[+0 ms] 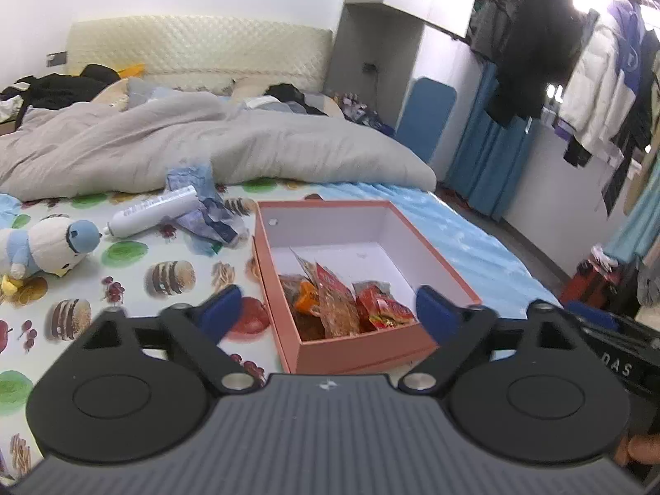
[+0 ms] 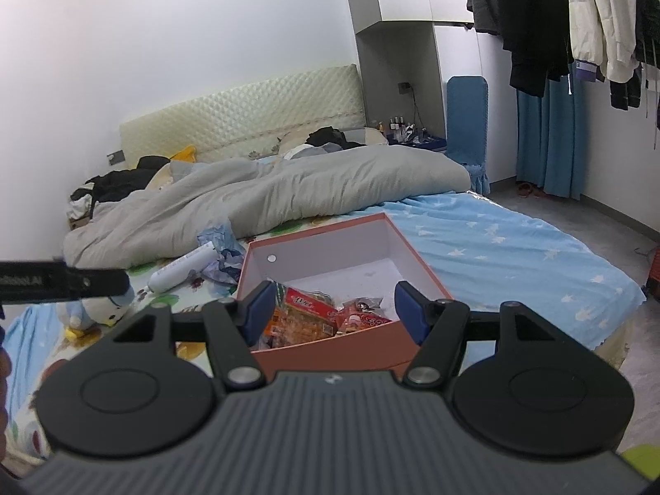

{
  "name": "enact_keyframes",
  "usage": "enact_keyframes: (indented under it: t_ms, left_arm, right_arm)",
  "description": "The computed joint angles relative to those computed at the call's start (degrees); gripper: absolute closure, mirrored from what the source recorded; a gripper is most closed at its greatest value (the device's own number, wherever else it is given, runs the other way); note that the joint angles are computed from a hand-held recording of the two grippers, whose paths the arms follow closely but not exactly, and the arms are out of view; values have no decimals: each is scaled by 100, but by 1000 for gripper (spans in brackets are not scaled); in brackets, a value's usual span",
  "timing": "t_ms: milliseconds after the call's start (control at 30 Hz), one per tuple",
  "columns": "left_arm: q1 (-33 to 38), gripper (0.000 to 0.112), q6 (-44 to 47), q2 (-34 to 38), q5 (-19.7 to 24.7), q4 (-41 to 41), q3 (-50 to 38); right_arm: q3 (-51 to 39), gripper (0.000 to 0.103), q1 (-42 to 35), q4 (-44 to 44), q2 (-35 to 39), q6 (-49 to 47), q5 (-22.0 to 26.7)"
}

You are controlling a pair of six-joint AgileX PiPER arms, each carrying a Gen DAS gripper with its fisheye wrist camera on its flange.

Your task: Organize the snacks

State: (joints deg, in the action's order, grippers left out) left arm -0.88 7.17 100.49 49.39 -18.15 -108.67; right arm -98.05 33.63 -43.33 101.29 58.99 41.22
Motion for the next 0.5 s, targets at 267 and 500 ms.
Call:
enact_keyframes:
  t_ms: [267,500]
  left_arm:
    - [-63,12,-320,149,247,357,-290]
    - [-49,12,-441,191,354,470,-380]
  right_arm:
    - [72,0,-41,6,26,91,-95]
    - [-61,0,-51,152,98,-108,-3]
